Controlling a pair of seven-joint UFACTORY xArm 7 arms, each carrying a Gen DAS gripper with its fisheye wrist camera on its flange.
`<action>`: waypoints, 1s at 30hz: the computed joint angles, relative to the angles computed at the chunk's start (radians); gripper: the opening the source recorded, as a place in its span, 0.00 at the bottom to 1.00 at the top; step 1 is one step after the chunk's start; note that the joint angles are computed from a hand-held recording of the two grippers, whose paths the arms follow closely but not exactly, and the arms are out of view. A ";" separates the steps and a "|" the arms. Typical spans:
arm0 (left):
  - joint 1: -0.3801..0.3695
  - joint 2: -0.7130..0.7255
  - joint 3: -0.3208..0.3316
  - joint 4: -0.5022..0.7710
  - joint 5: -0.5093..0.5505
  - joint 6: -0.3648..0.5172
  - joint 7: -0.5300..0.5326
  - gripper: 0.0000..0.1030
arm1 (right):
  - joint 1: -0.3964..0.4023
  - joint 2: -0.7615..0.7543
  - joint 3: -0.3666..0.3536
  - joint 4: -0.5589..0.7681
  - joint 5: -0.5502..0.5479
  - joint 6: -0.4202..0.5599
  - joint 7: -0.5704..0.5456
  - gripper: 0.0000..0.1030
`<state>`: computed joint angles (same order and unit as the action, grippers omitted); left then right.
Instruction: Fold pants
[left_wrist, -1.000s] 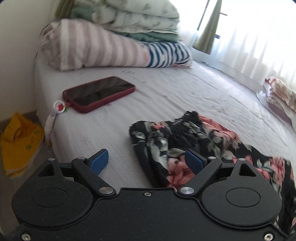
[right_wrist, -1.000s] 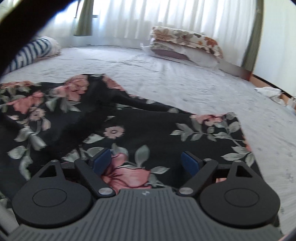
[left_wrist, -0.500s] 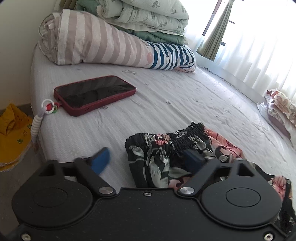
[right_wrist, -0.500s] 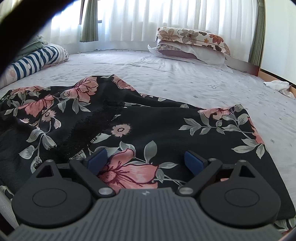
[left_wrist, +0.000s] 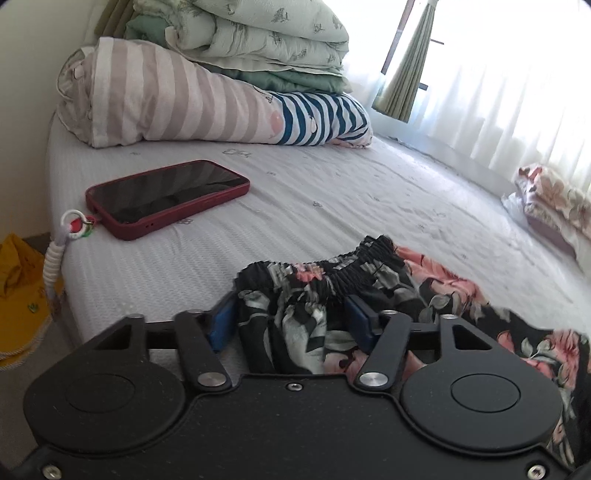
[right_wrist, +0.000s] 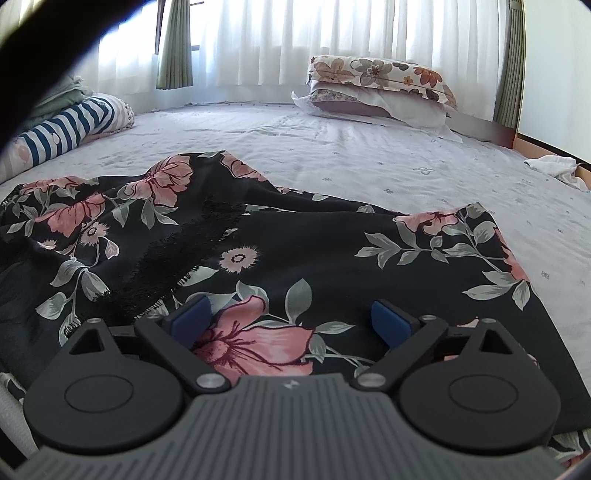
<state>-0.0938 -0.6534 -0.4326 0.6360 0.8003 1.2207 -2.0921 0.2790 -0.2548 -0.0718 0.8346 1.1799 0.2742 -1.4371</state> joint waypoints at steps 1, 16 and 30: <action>-0.002 0.002 0.000 0.005 -0.007 0.007 0.005 0.31 | 0.001 0.001 -0.001 0.000 0.006 -0.001 -0.004 0.97; 0.016 0.131 -0.079 0.277 0.266 -0.030 0.139 0.13 | -0.144 -0.008 -0.101 0.130 -0.161 0.348 0.213 1.00; -0.248 1.049 -0.104 1.120 0.626 -0.347 0.338 0.13 | -0.406 0.088 -0.156 0.271 -0.208 0.445 0.403 1.00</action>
<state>-0.3417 0.3954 -0.5364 1.7562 1.4262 0.8737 -1.7538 -0.1266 -0.1671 -0.2277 1.1053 0.9724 0.7194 -1.0338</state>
